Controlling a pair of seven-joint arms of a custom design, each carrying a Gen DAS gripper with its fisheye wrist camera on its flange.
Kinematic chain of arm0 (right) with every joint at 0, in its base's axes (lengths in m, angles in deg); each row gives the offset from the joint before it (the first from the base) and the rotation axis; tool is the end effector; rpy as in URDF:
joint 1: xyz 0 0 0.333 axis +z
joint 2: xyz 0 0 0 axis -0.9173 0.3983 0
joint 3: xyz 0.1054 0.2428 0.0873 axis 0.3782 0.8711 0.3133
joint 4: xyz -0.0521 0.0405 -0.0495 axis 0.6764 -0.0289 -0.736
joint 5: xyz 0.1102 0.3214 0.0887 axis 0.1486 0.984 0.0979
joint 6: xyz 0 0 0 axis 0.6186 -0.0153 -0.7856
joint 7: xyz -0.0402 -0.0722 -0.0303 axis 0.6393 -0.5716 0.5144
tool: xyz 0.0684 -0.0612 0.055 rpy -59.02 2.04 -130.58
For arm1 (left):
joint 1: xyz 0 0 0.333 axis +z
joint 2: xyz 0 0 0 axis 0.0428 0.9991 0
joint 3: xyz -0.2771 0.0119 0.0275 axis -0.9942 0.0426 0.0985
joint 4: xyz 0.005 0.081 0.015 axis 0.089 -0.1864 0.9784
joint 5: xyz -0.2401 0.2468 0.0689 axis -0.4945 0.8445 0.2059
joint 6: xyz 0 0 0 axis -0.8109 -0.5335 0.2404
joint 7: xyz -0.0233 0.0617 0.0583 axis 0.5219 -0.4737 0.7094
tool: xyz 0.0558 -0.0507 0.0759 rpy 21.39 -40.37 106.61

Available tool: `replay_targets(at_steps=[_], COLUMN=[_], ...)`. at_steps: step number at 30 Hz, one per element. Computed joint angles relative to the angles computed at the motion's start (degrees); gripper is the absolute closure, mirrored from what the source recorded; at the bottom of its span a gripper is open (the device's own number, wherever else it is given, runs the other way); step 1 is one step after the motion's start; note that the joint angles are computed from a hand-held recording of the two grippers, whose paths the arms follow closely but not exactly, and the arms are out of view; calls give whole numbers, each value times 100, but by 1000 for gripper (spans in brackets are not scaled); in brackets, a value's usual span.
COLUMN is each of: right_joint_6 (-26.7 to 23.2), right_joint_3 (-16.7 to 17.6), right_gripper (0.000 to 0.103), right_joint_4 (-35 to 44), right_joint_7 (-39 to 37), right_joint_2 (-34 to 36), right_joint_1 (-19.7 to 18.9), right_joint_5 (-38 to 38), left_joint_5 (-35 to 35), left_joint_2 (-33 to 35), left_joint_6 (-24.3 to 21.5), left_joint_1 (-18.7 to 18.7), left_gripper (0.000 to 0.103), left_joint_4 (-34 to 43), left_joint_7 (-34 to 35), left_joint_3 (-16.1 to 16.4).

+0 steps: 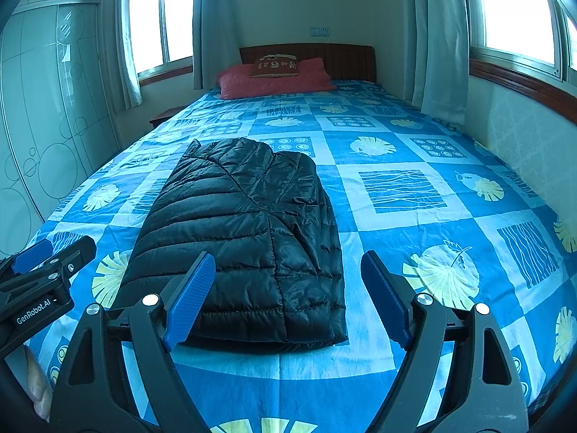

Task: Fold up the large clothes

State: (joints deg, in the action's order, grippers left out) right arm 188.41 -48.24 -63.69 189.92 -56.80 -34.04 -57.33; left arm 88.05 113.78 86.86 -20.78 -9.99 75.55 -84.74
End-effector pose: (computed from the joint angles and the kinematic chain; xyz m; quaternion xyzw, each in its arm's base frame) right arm 0.5355 0.3307 0.5727 -0.4866 0.7448 -0.3634 0.2764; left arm 0.6185 -0.3172 0.5794 -0.5410 0.7239 -0.3597 0.2320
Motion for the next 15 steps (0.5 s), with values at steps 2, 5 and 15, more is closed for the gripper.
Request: replay_targets(at_steps=[2,5,15], right_joint_6=[-4,1,25], right_joint_3=[2,-2,-15], right_gripper=[20,20,20], right_joint_4=[14,26,17], right_joint_7=[-10,-26,-26], right_joint_2=[13,21,34], right_joint_1=[3,6,2], right_joint_5=[5,9,51], left_joint_5=[70,126,461], left_joint_2=[36,-21,-73], left_joint_6=[-97,94,178], left_joint_1=[-45,-33,-168], left_gripper=[20,20,15], left_joint_4=[73,-68,-196], left_joint_7=[-79,-57,-306], left_joint_3=[53,44,193])
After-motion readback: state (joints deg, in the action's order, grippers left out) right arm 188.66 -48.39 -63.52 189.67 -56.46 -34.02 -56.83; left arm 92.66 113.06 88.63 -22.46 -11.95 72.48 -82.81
